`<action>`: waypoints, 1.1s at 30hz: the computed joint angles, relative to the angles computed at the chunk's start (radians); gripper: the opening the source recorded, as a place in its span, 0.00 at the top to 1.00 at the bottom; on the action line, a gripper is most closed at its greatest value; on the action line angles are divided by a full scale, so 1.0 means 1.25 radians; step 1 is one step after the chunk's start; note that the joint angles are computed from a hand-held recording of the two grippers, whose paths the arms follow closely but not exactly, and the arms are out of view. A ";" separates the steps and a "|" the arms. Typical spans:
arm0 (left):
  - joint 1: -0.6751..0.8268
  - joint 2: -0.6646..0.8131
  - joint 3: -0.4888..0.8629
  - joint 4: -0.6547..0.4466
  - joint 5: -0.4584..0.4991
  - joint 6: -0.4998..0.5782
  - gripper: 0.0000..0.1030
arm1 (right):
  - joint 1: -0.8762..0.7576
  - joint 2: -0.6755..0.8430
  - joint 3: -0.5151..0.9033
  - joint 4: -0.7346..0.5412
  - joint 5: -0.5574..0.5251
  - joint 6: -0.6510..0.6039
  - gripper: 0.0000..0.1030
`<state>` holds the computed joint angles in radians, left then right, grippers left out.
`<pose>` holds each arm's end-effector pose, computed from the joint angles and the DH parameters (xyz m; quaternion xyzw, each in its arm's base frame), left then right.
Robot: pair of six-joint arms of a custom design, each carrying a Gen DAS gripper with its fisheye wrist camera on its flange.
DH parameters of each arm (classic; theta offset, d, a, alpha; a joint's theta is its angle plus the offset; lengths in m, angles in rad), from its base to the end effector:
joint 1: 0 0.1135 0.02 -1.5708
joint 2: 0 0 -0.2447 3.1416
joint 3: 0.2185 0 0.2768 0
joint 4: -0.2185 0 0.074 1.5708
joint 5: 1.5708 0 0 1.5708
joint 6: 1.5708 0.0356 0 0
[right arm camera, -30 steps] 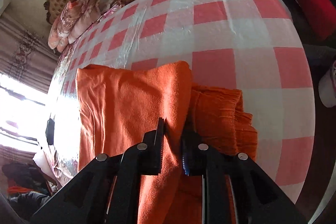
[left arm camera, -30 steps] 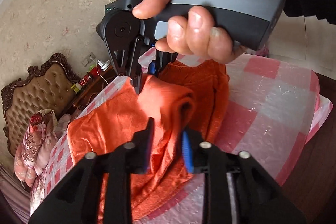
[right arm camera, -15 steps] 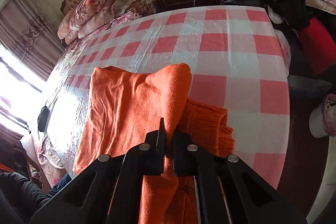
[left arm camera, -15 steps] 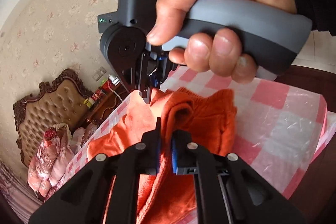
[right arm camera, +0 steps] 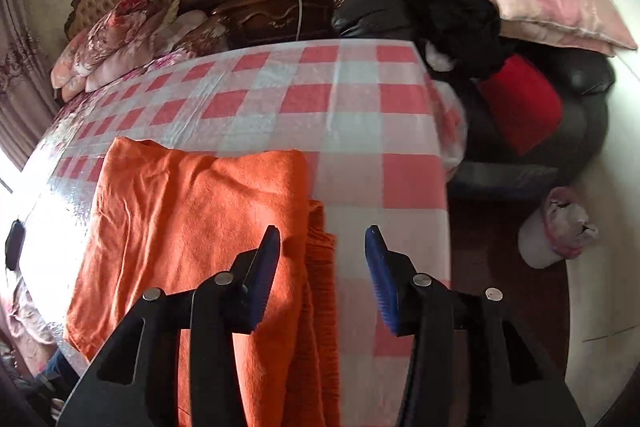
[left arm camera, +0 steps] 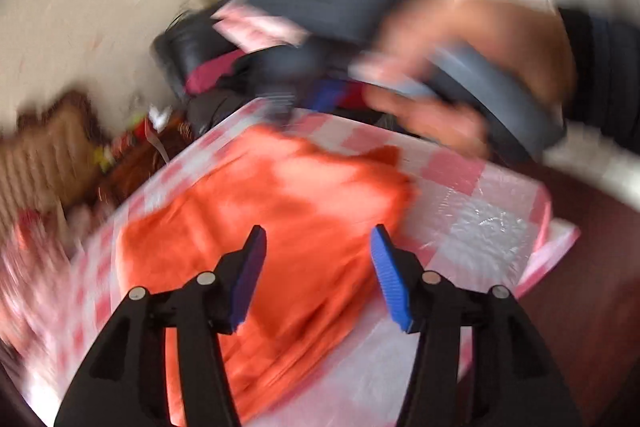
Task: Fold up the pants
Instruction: 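Lift the edge with both grippers and fold the pants over once more, then open both grippers and lay the folded pants flat on the sheet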
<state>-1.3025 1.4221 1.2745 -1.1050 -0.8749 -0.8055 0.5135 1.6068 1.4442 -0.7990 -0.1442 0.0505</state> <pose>0.1033 -0.2725 0.2831 0.1549 0.8834 0.0819 0.4346 0.3177 0.1851 0.2839 -0.2393 0.9212 0.1492 0.2682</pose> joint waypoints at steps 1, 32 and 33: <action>-0.005 -0.082 -0.038 -0.071 -0.007 -0.111 0.41 | 0.000 -0.009 -0.011 0.002 -0.001 0.006 0.56; 0.642 -0.506 -0.266 0.093 0.439 0.301 0.46 | 0.279 -0.030 0.015 -0.045 0.437 0.280 0.23; 0.666 -0.458 -0.263 0.138 0.462 0.317 0.46 | 0.292 0.016 0.062 -0.060 0.452 0.290 0.19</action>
<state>-0.4701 0.8500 0.9463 -0.9331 -0.2968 -0.4094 0.8786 1.6272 1.5214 -0.8742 0.4202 0.4128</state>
